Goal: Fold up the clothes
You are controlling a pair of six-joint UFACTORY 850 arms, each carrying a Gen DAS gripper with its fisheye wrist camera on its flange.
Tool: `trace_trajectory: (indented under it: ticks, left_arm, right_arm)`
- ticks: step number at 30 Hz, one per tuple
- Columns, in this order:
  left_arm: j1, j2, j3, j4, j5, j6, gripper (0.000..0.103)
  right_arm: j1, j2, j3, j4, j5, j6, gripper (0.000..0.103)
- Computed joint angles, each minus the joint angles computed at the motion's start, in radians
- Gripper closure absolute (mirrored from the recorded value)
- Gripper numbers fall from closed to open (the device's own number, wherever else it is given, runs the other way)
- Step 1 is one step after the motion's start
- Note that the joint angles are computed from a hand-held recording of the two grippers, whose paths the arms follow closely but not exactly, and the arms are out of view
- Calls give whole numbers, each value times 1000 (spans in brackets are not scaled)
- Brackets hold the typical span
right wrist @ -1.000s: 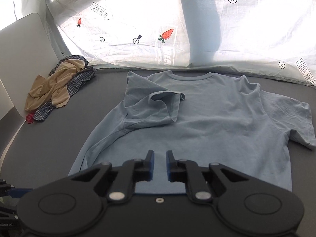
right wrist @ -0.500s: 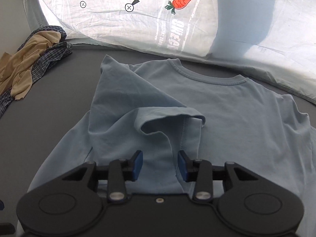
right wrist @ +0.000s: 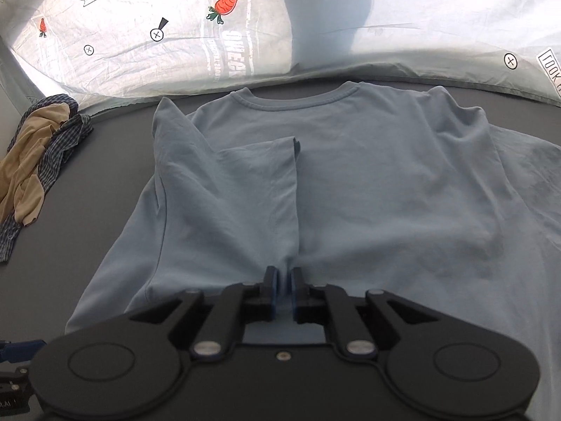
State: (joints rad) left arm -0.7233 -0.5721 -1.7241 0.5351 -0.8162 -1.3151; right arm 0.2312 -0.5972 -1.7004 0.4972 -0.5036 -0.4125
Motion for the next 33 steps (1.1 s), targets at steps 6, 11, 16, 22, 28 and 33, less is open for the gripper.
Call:
trace_trajectory:
  ticks: [6, 11, 16, 22, 28, 33]
  left_arm:
    - [24, -7, -6, 2, 4, -3, 46]
    - [49, -17, -19, -5, 40, -22, 46]
    - [65, -47, -60, -12, 39, -8, 45]
    - [66, -68, -92, -1, 16, -2, 44]
    - [64, -80, -105, -24, -7, -3, 44]
    - [57, -79, -105, -20, -19, 5, 41]
  right_arm:
    - [-43, -71, -118, 337, 12, -87, 47]
    - [-18, -306, -478, 116, -91, -12, 43]
    - [15, -530, -829, -83, -273, 34, 78]
    - [25, -322, -490, -32, 84, -144, 96]
    - [-9, -395, -614, -349, 34, 245, 96]
    - [-29, -373, -570, -321, 30, 249, 96]
